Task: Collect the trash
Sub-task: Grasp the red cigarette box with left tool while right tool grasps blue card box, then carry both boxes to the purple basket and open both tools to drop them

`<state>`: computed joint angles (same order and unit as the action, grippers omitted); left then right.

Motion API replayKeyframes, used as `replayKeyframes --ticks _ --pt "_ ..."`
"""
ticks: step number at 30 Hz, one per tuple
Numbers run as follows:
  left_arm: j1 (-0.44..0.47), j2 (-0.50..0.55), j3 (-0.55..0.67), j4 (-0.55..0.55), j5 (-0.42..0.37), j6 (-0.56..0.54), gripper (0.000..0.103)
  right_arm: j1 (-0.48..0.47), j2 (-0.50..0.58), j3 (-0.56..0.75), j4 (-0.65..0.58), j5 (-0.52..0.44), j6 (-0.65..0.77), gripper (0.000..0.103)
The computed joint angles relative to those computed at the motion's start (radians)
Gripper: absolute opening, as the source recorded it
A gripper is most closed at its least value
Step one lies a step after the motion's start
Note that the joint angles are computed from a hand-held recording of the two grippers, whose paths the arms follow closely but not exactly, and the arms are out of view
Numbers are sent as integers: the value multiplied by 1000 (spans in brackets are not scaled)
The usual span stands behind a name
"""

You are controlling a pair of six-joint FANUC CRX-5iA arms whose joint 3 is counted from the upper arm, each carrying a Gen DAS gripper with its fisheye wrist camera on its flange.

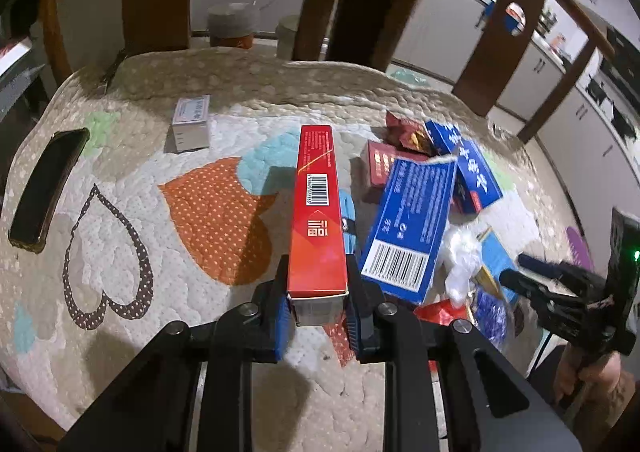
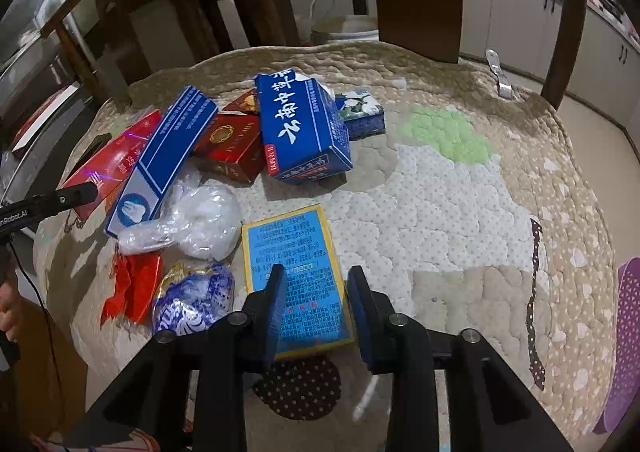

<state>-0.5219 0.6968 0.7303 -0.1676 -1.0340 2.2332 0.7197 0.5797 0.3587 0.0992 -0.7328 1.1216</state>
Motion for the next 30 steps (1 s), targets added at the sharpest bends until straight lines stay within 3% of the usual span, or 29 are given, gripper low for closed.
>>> replayKeyframes --ticks 2,3,10,14,17,22,30 --pt "-4 16 22 -9 -24 -2 23 2 -4 -13 8 16 -6 89" --pt "-3 19 21 -2 -23 -1 23 8 -10 -32 39 36 -29 90" --pt "12 59 52 40 -41 -8 25 21 51 42 60 -29 -29 88" --pt "13 58 47 39 -38 23 23 19 68 58 82 -45 -64 61" --pt "0 18 9 2 -2 49 22 7 48 54 28 -43 -38 60" --pt "-35 -35 -16 -77 10 71 22 1 -14 -38 44 16 -100 60" --pt "-89 -72 -1 -92 50 -8 22 -28 -125 -182 47 107 -175 60"
